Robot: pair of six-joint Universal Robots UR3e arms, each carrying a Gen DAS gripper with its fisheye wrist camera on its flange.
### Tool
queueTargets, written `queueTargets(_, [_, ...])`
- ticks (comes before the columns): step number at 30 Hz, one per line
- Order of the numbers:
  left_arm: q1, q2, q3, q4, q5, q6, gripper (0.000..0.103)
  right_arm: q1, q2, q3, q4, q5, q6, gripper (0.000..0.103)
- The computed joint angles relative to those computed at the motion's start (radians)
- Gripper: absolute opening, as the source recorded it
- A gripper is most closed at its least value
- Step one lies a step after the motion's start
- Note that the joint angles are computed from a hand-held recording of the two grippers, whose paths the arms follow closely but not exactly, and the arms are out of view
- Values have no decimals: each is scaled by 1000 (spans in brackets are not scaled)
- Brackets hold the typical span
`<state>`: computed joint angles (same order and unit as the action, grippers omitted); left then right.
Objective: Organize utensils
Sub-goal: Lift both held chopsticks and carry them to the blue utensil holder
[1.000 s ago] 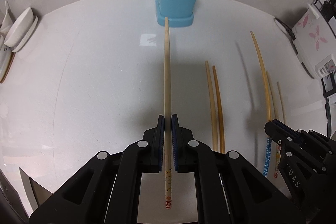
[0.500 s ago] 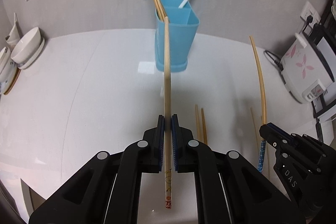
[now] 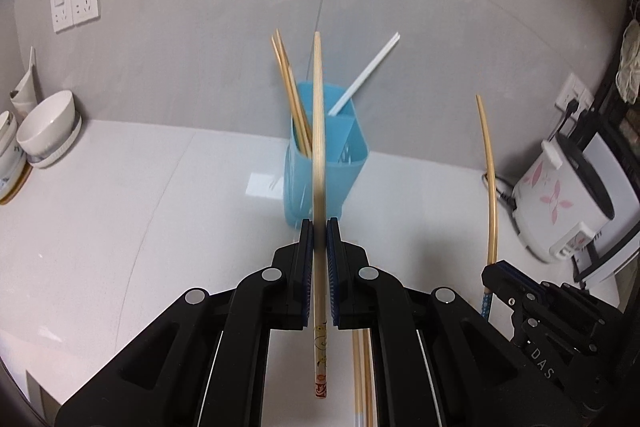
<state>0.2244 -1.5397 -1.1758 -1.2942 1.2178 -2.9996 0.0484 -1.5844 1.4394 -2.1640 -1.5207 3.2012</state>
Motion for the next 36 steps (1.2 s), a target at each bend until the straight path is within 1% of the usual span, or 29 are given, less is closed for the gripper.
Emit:
queueTargets(9, [-4, -73, 60, 134, -48, -77, 6, -5, 85, -138, -39, 23, -1, 7])
queueTargets(19, [-12, -215, 208, 259, -103, -174, 6, -2, 199, -261, -102, 37, 9, 7])
queueTargets(24, [-23, -262, 213, 365, -121, -209, 6, -7, 254, -314, -125, 52, 21, 7])
queueTargets(28, [-36, -300, 208, 438, -121, -227, 6, -8, 302, -370, -131, 60, 27, 7])
queueTargets(36, [-81, -423, 248, 586, -68, -280, 6, -11, 405, -493, -114, 68, 35, 7])
